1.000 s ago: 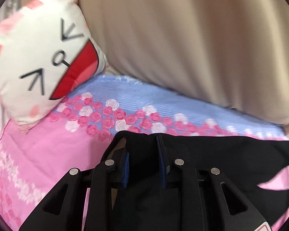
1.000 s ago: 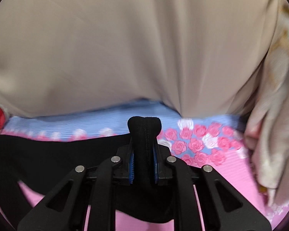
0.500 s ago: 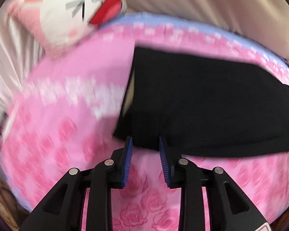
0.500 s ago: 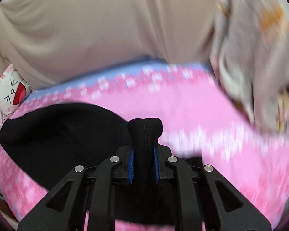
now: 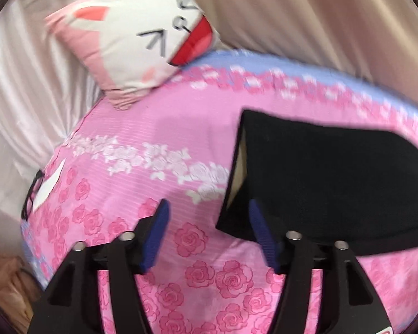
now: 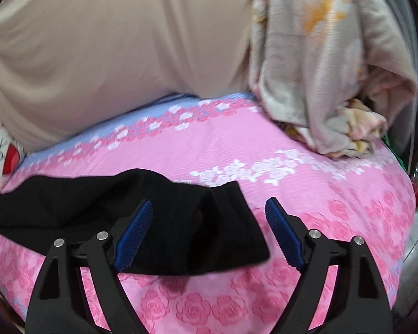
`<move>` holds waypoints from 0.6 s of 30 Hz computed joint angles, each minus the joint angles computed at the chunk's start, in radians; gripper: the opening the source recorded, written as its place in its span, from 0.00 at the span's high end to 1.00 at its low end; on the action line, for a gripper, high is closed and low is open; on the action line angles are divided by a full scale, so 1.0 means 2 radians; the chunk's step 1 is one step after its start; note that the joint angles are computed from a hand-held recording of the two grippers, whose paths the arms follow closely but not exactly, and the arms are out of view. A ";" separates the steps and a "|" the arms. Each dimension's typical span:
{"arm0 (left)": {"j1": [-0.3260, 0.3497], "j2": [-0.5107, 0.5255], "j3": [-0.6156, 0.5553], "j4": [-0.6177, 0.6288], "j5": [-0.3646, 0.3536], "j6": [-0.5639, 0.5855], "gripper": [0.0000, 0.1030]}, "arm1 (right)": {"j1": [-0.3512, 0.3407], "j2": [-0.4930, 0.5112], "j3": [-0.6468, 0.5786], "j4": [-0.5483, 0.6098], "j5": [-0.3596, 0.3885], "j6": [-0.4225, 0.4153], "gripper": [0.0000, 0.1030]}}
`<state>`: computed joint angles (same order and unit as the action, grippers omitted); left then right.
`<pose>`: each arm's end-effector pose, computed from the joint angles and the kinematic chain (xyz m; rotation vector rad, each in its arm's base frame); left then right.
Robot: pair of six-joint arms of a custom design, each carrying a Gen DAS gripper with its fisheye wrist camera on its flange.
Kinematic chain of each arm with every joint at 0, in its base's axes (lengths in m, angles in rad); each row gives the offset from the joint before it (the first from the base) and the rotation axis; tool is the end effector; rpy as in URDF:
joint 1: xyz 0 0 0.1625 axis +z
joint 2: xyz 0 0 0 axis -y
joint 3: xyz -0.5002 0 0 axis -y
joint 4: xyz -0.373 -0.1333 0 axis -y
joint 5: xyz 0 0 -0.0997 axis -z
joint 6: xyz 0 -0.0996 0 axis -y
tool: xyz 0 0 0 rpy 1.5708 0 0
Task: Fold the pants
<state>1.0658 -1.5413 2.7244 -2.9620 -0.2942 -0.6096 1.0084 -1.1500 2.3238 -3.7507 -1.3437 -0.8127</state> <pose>0.0746 -0.3375 0.3095 -0.2550 1.9565 -0.9463 -0.1263 -0.4924 0.3074 0.4487 -2.3607 1.1934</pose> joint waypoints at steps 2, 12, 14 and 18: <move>-0.017 -0.039 -0.002 0.060 0.000 -0.050 0.34 | -0.008 -0.013 0.004 0.012 0.011 0.027 0.21; 0.042 0.128 -0.057 -0.038 -0.088 0.022 0.16 | 0.079 0.049 -0.112 0.166 -0.144 -0.011 0.93; 0.059 0.138 -0.069 -0.006 -0.083 -0.001 0.14 | 0.100 0.061 -0.122 0.135 -0.163 -0.044 1.00; 0.067 0.130 -0.058 -0.037 -0.098 0.003 0.12 | 0.102 -0.013 -0.061 0.039 -0.027 -0.057 1.00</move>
<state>1.1999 -1.2808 2.6088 -3.0355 -0.4909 -0.6038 1.2122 -1.1751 2.2021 -3.6737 -1.3974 -0.9269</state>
